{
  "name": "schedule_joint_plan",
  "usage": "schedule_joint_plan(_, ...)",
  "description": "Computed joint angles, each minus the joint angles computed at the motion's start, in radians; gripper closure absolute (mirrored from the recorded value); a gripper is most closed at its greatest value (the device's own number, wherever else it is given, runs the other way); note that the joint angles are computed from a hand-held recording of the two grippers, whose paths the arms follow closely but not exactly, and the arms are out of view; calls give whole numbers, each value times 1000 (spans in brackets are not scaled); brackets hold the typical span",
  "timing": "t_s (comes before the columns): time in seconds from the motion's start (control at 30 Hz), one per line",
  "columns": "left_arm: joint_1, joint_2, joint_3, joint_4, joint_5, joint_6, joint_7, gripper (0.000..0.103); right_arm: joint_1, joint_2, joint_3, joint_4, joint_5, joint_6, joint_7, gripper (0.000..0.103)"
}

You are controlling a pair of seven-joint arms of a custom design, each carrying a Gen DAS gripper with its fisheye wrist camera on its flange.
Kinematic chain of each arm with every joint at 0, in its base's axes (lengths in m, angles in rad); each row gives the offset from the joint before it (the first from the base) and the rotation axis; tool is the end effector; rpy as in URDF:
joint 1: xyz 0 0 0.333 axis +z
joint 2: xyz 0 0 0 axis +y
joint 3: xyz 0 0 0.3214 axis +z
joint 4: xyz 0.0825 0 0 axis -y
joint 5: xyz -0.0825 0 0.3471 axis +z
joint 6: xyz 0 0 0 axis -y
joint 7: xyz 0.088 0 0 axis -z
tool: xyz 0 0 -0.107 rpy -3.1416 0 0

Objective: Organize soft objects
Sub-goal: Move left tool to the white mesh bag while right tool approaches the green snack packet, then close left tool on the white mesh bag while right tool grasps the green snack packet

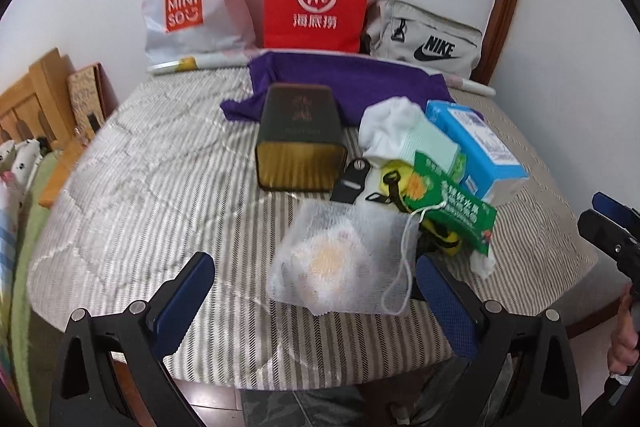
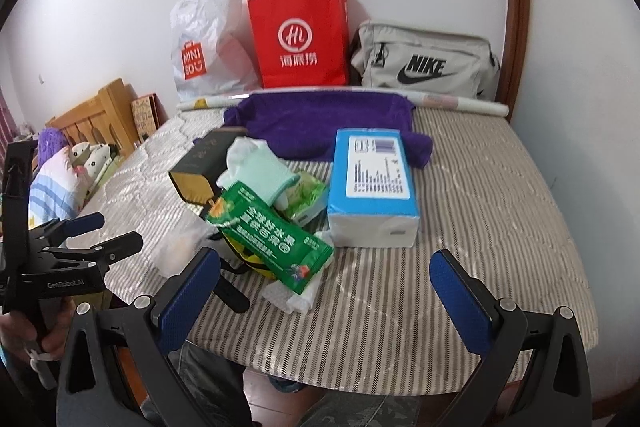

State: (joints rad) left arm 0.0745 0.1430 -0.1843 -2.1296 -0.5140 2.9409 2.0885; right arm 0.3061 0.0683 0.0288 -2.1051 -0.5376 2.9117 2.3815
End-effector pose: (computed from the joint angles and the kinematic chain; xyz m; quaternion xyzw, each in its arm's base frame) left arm 0.5759 -0.0274 0.4429 -0.6132 0.7103 -0.2915 0.1860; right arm 0.5273 0.2164 0.4923 -0.6551 0.6539 -0.2190 0.3088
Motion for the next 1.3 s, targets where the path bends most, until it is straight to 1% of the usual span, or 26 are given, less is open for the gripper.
schedule_joint_plan(0.13,31,49,-38,39,-91,-36,105,2,-9,39,7,7,93,7,-71,0)
schedule_joint_plan(0.27,38,96,-57,75,-109,-62,164,2,-7,76,8,22,176,1,-146,0)
schedule_joint_plan(0.4,20,150,-43,114,-46,-80,136,2,0,104,1,36,237,-2,-197,0)
schedule_joint_plan(0.47,20,168,-44,123,-23,-74,116,2,-4,116,5,44,280,-9,-230,0)
schedule_joint_plan(0.5,31,174,-56,124,-29,-67,123,5,-6,123,7,47,301,-12,-246,0)
schedule_joint_plan(0.53,45,176,-72,125,-41,-62,137,14,-7,129,8,51,318,-15,-260,0)
schedule_joint_plan(0.57,56,177,-83,124,-52,-55,148,27,-11,136,12,54,340,-15,-279,0)
schedule_joint_plan(0.63,79,177,-101,129,-80,-61,165,42,-21,147,24,56,390,-5,-322,0)
schedule_joint_plan(0.7,99,183,-110,145,-107,-85,186,51,-14,160,20,65,412,-7,-338,0)
schedule_joint_plan(0.73,102,184,-110,146,-116,-82,194,59,-8,166,13,72,413,-13,-339,0)
schedule_joint_plan(0.77,104,188,-109,149,-124,-79,202,64,0,175,7,82,408,-20,-338,0)
schedule_joint_plan(0.8,106,193,-108,154,-128,-84,207,66,4,181,5,89,408,-25,-344,1)
schedule_joint_plan(0.87,113,200,-114,156,-144,-78,232,79,9,188,6,95,410,-25,-360,1)
schedule_joint_plan(0.9,119,199,-120,154,-155,-75,250,83,14,192,6,100,409,-25,-367,1)
schedule_joint_plan(0.93,129,198,-127,156,-169,-85,269,89,16,194,5,102,409,-25,-372,1)
schedule_joint_plan(0.97,132,197,-126,159,-177,-92,280,92,19,195,4,103,408,-23,-377,1)
schedule_joint_plan(1.07,117,198,-104,160,-167,-97,273,92,20,200,9,111,423,-23,-397,1)
schedule_joint_plan(1.13,115,198,-103,157,-174,-91,274,90,20,205,12,117,432,-25,-409,1)
schedule_joint_plan(1.2,117,202,-98,167,-170,-112,270,78,26,209,8,124,434,-33,-409,1)
schedule_joint_plan(1.27,115,200,-95,164,-173,-102,272,41,28,214,7,130,435,-40,-413,1)
schedule_joint_plan(1.3,100,199,-84,153,-159,-66,260,36,30,215,5,132,434,-41,-412,1)
